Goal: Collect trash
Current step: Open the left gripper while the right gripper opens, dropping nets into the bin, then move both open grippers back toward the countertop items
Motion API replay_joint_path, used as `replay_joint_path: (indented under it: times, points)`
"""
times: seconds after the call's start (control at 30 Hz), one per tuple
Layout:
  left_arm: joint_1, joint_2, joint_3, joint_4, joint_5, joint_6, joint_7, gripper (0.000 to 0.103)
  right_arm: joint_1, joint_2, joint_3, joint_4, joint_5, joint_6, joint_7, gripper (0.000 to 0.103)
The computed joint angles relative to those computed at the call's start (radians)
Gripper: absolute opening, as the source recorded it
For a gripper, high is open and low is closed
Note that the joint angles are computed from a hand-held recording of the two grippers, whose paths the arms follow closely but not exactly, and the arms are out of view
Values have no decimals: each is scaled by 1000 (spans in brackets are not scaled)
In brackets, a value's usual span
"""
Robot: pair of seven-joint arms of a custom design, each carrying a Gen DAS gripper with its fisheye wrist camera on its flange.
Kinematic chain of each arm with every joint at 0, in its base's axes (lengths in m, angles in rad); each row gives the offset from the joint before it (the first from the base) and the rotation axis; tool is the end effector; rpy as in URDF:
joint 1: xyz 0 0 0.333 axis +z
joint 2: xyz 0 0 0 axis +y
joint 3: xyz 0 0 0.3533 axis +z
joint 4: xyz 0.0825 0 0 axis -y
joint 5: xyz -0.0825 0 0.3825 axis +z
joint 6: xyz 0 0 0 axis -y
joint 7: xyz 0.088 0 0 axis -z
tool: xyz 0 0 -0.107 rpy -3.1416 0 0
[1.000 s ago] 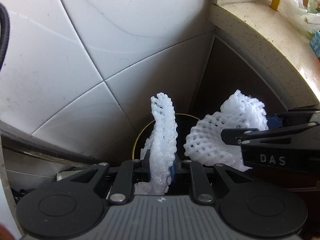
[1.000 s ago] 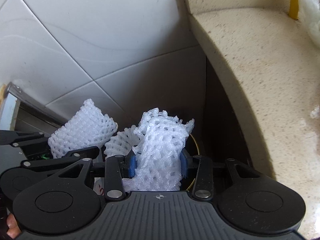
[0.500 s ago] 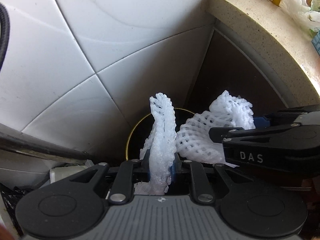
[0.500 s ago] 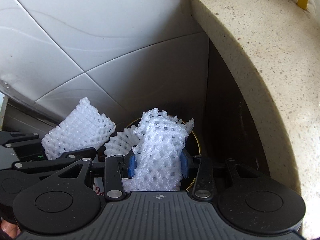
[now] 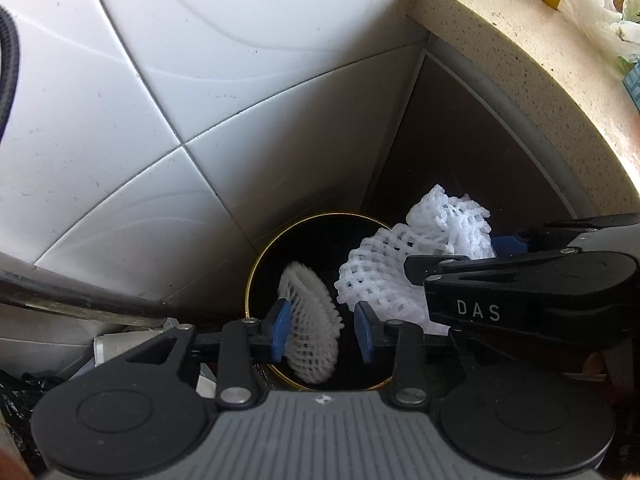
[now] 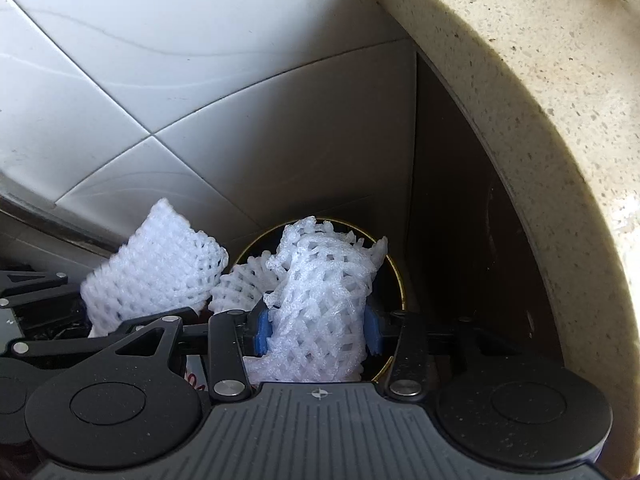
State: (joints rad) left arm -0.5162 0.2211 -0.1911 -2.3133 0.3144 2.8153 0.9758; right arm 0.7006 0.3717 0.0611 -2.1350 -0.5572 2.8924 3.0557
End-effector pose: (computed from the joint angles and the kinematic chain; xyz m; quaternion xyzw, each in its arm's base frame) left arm 0.4142 -0.3717 0.3156 -0.5522 0.8198 -0.1349 0.0693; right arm 0.4236 0.4444 0.3029 -0.6116 0.7611 -0.0395 0.2122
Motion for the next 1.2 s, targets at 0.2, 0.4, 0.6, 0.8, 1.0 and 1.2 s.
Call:
replay_joint_path:
  times: [0.2, 0.4, 0.6, 0.8, 1.0, 1.2]
  points:
    - [-3, 3, 3, 5, 5, -3, -13, 31, 0, 8, -5, -2, 5, 12, 4, 55]
    - [-9, 1, 5, 5, 18, -5, -28, 31, 7, 18, -12, 1, 7, 14, 17, 63]
    - [-3, -1, 0, -1, 18, 6, -17, 31, 8, 21, -17, -3, 9, 26, 21, 64]
    - [-4, -9, 3, -10, 20, 15, -12, 32, 21, 21, -31, -3, -2, 22, 44, 64]
    - [-18, -18, 22, -20, 73, 32, -74, 32, 45, -11, -51, -28, -50, 6, 117, 65]
    - [-15, -27, 20, -25, 109, 31, -100, 32, 42, -44, -39, -52, -114, -20, 192, 66]
